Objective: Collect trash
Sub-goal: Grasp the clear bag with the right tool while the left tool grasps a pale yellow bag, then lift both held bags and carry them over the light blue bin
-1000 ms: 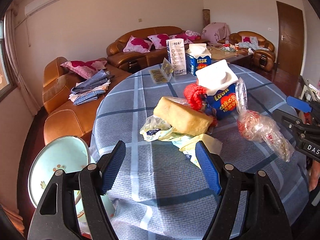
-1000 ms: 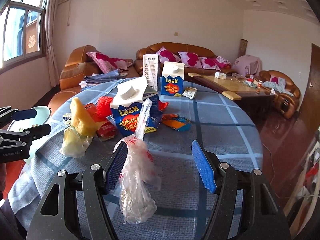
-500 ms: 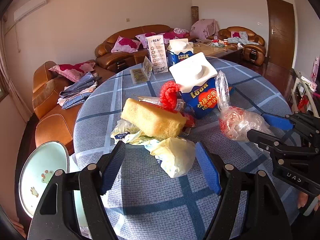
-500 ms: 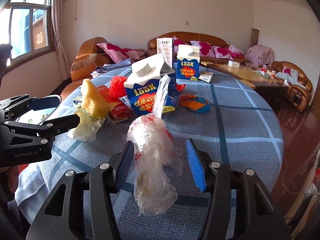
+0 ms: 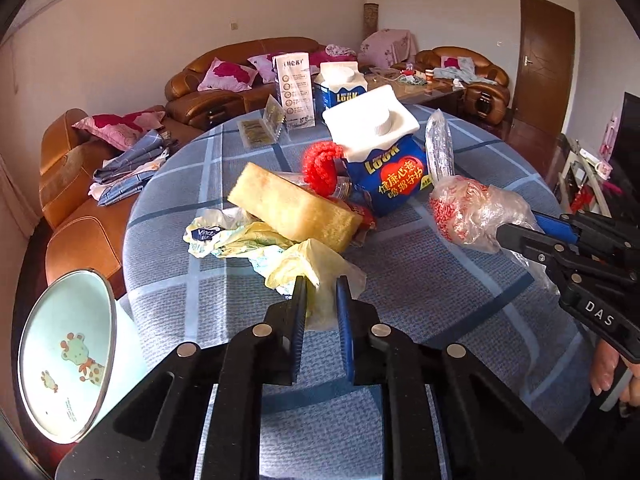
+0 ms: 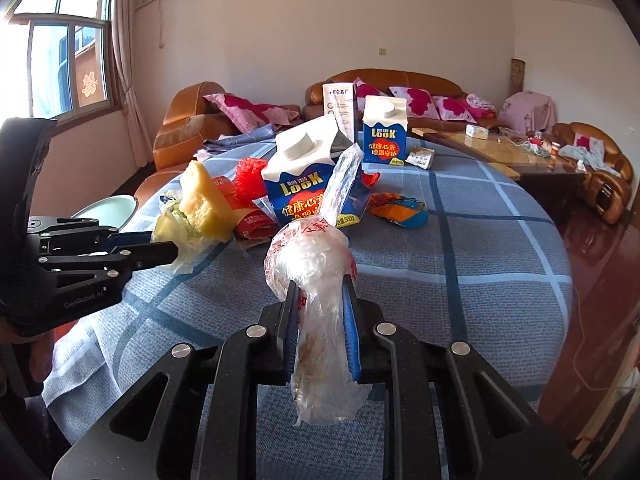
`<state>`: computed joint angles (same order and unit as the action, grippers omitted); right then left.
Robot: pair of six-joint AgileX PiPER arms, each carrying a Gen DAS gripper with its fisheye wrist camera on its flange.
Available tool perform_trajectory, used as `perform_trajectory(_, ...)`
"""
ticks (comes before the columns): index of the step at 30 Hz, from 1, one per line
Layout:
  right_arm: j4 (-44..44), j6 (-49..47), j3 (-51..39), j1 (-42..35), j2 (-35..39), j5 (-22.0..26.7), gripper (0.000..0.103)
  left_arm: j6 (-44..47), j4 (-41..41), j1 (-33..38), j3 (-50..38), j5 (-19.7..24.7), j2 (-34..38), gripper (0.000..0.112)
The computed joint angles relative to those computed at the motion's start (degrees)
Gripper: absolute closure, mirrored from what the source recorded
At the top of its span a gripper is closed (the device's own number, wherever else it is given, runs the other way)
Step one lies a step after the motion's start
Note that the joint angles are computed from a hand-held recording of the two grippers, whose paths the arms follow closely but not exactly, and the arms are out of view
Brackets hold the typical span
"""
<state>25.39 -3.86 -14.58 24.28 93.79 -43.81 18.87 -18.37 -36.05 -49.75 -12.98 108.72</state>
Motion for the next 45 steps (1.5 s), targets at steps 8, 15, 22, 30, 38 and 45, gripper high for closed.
perform_trajectory(8, 6.1, -3.4, 1.4, 4.5, -4.4, -2.2, 0.083, 8.2, -8.3, -0.1, 7.0, -5.1, -8.1, 0.099)
perform_trajectory(15, 10.6, -7.3, 1.4, 7.5, -9.1, -2.0, 0.083, 7.9, -7.8, 1.2, 7.9, -5.9, -9.4, 0.099)
perform_trajectory(22, 9.5, -10.2, -2.1, 7.3, -9.0, 0.0, 0.083, 12.0, -12.0, 1.0, 9.4, -8.5, -10.7, 0.099)
perform_trajectory(30, 4.7, -12.0, -10.5, 5.7, -4.6, 3.8, 0.083, 15.1, -16.2, 2.9, 10.5, -10.6, -12.0, 0.099)
perform_trajectory(38, 0.9, -13.3, -22.0, 5.2, 2.5, 9.6, 0.083, 13.4, -14.6, 8.6, 10.7, -10.9, -11.4, 0.098)
perform_trajectory(45, 0.1, -15.0, -29.9, 5.6, 6.5, 14.2, 0.083, 13.8, -14.1, 13.3, 11.1, -11.6, -11.3, 0.098)
